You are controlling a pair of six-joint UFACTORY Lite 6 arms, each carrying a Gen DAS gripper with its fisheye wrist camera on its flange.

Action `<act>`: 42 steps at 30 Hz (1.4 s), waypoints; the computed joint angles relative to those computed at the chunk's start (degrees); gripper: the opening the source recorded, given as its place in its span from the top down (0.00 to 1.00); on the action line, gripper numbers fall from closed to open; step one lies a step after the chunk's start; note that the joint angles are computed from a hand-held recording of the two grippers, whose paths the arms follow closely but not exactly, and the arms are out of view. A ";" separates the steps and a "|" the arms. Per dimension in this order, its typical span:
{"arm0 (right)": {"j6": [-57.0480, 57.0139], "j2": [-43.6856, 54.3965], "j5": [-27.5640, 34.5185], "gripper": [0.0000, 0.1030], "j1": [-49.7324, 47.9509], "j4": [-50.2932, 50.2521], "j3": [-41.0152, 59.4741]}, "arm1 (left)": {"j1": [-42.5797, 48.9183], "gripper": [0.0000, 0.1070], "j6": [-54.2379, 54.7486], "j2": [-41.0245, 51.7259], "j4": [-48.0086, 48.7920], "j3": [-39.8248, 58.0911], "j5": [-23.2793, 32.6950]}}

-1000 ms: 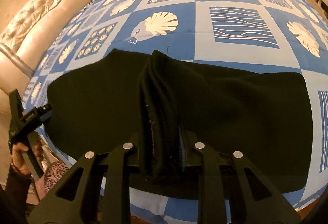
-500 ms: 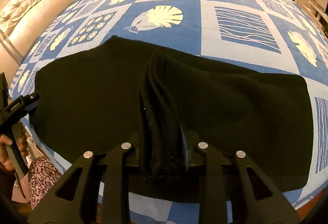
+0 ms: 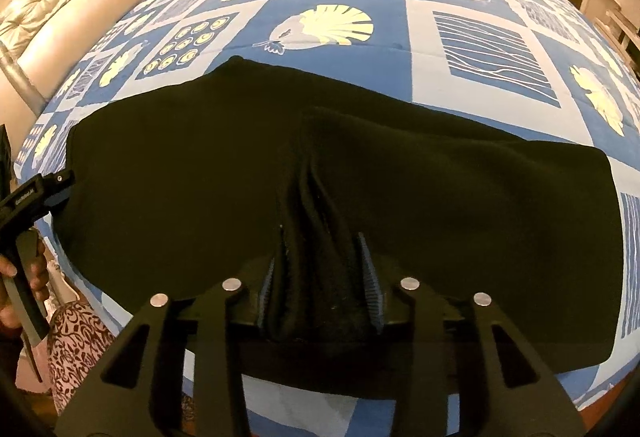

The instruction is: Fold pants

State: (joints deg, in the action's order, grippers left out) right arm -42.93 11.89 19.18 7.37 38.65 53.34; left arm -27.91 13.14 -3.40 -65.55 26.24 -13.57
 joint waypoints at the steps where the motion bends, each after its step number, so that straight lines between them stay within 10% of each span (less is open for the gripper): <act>1: -0.03 -0.15 -0.21 0.61 0.27 0.11 -0.25 | -0.02 0.13 0.27 0.02 -0.25 0.04 0.00; 26: -7.74 -5.95 -0.37 0.49 3.87 7.26 -6.14 | -1.04 0.12 7.21 1.65 -5.39 1.25 -1.15; 35: -22.79 -11.69 27.24 0.30 -18.30 16.44 -2.04 | -1.64 0.12 7.76 1.83 -5.88 1.29 -1.70; 42: -19.61 12.06 48.12 0.26 -50.63 16.22 24.41 | -1.56 0.12 8.28 1.98 -6.31 1.40 -1.76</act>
State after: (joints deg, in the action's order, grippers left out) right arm -62.54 23.96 67.30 -43.26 54.87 77.75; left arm -29.47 21.42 -1.43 -71.86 27.64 -15.33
